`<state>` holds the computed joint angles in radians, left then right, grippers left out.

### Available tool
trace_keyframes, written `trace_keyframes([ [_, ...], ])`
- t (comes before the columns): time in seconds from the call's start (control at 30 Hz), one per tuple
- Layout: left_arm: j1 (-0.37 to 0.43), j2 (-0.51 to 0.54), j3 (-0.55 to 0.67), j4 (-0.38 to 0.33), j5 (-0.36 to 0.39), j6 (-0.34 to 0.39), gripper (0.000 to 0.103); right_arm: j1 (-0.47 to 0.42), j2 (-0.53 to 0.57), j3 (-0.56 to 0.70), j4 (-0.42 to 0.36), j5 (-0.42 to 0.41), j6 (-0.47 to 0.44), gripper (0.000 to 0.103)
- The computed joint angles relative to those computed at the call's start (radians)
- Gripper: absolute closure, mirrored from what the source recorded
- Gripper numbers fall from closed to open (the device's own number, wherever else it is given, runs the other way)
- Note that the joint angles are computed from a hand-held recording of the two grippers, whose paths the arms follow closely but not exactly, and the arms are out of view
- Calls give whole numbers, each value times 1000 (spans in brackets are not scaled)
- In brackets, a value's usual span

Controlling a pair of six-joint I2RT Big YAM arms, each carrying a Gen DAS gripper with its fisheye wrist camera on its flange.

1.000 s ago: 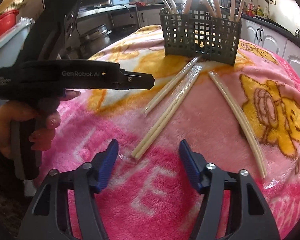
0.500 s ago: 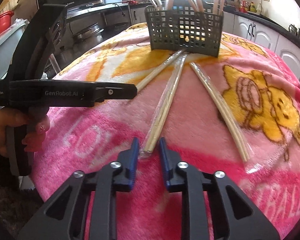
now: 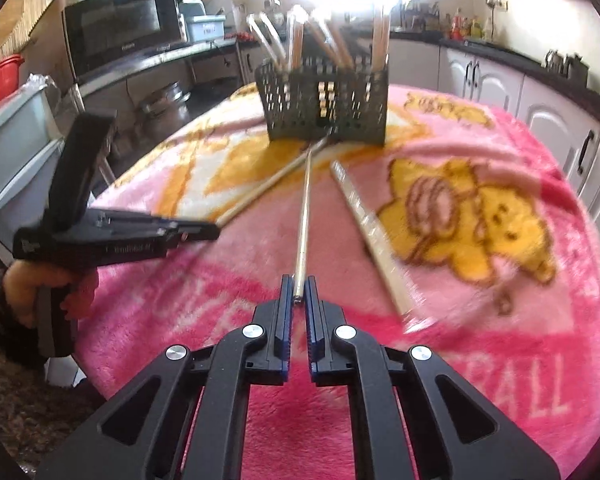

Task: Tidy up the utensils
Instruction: 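Close the left tool on a chopstick while the right tool grasps another, then lift the left tool's chopstick over the green basket while the right tool carries its chopstick there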

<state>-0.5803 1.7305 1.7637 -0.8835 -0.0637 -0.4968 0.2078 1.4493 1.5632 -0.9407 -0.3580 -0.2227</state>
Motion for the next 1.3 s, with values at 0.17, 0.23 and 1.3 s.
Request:
trace_keyframes([
  [0.17, -5, -49, -42, 51, -18, -15, 97, -9, -14, 25, 34, -9, -9, 97],
  [0.23, -3, -61, -40, 61, -30, -12, 97, -15, -15, 41, 51, -19, -9, 97],
  [1.3, 63, 6, 290, 167, -48, 148, 100, -32, 182, 448, 92, -143, 121, 97],
])
